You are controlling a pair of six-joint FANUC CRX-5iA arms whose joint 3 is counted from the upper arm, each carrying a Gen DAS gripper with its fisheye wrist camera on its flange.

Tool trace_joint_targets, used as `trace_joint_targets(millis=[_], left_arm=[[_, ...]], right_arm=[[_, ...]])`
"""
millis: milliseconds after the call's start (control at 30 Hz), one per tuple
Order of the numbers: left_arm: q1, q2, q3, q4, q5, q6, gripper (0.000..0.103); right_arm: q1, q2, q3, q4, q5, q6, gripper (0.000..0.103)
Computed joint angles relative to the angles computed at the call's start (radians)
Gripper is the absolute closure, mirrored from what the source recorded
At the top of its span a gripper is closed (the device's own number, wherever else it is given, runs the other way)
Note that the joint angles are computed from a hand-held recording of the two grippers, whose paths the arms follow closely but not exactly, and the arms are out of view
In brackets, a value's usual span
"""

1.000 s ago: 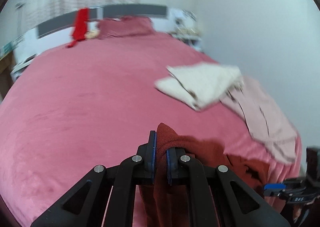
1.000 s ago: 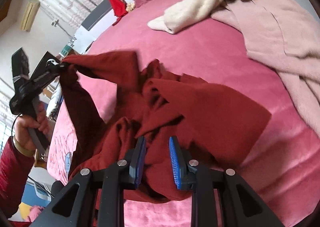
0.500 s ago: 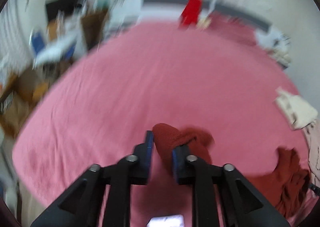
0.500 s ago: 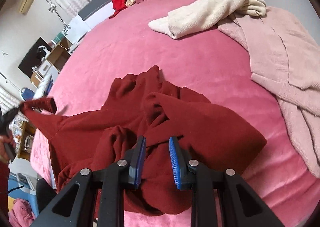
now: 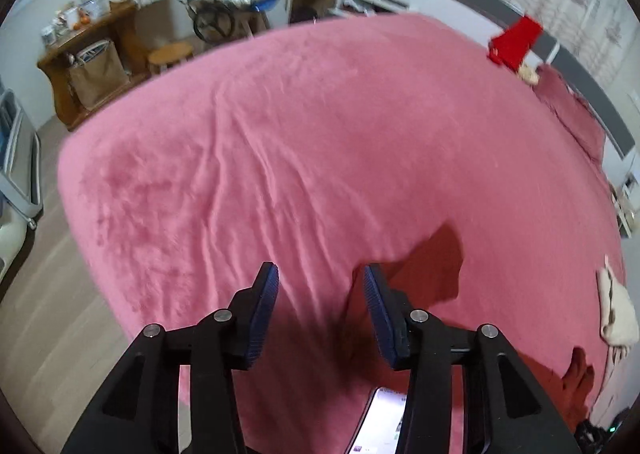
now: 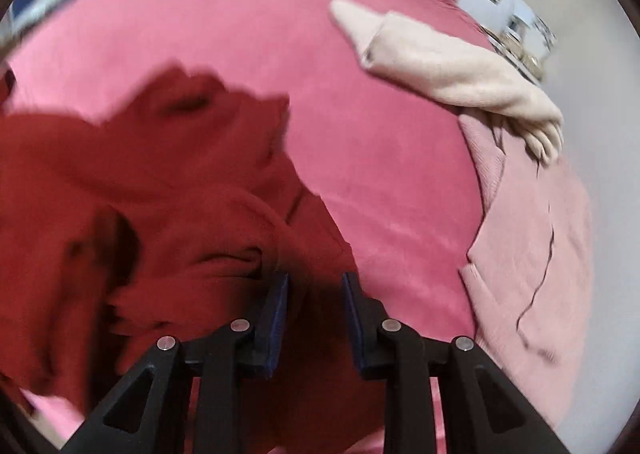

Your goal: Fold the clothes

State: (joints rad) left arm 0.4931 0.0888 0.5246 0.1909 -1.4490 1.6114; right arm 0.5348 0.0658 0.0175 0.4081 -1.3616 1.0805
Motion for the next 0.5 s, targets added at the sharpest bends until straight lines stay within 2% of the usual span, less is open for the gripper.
trace_joint_targets(millis=[33, 67, 100, 133, 200, 267, 367, 500], left_arm=[[-0.002, -0.003, 0.007, -0.004, 0.006, 0.010, 0.057], [-0.011, -0.008, 0.016, -0.019, 0.013, 0.028, 0.057], [-0.019, -0.014, 0.018, -0.019, 0.024, 0.039, 0.057], [-0.022, -0.026, -0.001, 0.016, 0.045, 0.027, 0.056], [-0.052, -0.038, -0.024, 0.056, 0.062, -0.015, 0.046], [-0.116, -0.032, -0.037, 0.088, 0.071, -0.078, 0.046], [-0.231, -0.008, -0.051, 0.115, 0.063, -0.182, 0.046], [-0.388, 0.045, -0.052, 0.120, 0.028, -0.301, 0.046]], right_arm=[[-0.008, 0.011, -0.002, -0.006, 0.002, 0.007, 0.077], [-0.018, 0.011, -0.004, -0.024, 0.015, 0.013, 0.089], [-0.033, -0.011, -0.009, -0.057, 0.043, 0.007, 0.096], [-0.050, -0.042, -0.016, -0.087, 0.072, -0.011, 0.097], [-0.080, -0.108, -0.035, -0.136, 0.129, -0.051, 0.098], [-0.089, -0.210, -0.078, -0.137, 0.165, -0.109, 0.098], [-0.081, -0.344, -0.128, -0.102, 0.146, -0.178, 0.098], [-0.019, -0.492, -0.183, 0.030, -0.022, -0.292, 0.098]])
